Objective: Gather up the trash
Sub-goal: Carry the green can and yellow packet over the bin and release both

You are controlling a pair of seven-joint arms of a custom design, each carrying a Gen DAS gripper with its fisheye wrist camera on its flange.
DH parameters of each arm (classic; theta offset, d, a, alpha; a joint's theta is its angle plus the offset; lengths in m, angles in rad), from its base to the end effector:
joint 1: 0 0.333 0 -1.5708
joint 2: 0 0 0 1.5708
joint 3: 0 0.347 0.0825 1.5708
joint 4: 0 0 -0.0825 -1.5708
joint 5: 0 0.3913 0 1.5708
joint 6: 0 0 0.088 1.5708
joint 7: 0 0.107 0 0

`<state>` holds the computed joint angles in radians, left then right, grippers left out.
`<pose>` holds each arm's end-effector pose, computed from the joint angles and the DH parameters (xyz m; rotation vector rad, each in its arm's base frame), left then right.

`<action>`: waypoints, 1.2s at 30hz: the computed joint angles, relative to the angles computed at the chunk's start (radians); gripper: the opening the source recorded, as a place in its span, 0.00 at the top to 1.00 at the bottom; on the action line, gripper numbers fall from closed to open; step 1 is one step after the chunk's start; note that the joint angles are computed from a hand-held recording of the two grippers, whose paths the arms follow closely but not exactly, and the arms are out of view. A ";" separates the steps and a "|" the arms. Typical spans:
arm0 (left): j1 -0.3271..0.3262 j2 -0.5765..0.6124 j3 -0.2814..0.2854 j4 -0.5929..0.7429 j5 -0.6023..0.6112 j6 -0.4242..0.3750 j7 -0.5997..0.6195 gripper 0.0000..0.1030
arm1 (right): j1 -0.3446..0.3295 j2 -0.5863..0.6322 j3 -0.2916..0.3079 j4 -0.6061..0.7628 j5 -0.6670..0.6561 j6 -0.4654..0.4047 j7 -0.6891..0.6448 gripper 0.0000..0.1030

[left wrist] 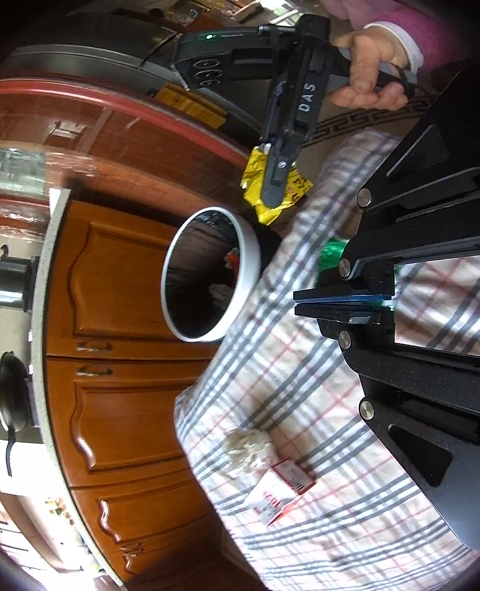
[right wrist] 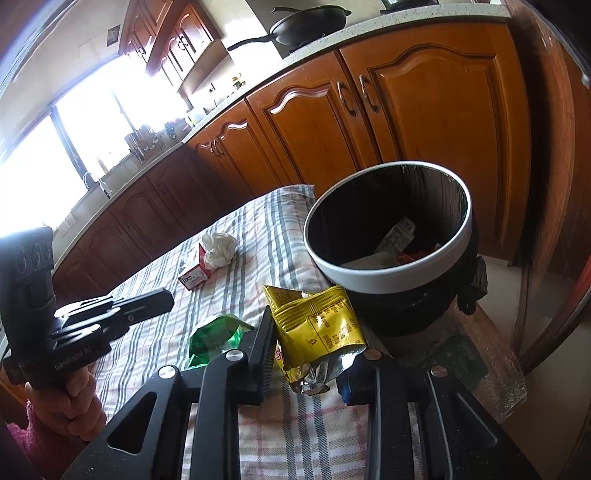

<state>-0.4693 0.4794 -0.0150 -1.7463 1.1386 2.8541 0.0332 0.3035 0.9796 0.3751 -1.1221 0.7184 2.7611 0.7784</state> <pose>0.6052 -0.3722 0.3706 -1.8164 1.7367 -0.8847 0.7438 0.3997 0.3121 -1.9401 1.0191 0.0081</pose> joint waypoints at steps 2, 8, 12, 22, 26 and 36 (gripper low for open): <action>0.006 -0.005 -0.002 -0.018 -0.008 0.025 -0.014 1.00 | -0.001 0.002 0.000 -0.003 0.001 -0.005 0.004 0.74; 0.016 -0.037 -0.017 -0.090 -0.065 0.031 -0.047 0.62 | -0.014 -0.012 0.012 -0.036 0.016 0.004 -0.009 0.74; 0.027 -0.028 -0.027 -0.120 -0.115 0.056 -0.090 0.41 | -0.020 -0.015 0.018 -0.043 0.027 0.005 -0.019 0.74; 0.058 0.063 -0.001 -0.097 -0.330 0.300 -0.056 0.41 | -0.011 0.004 -0.006 -0.016 0.016 -0.011 0.015 0.74; 0.072 0.081 -0.006 -0.087 -0.401 0.365 -0.022 0.41 | -0.009 0.022 -0.012 0.013 0.007 -0.025 0.037 0.74; 0.077 0.136 -0.019 -0.029 -0.537 0.379 0.091 0.46 | -0.009 0.054 -0.017 0.056 -0.005 -0.051 0.062 0.74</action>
<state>-0.3919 0.6155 -0.0336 -1.7751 0.6021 3.2330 0.1237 0.2941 1.0334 0.3582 -1.0657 0.7132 2.7100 0.8406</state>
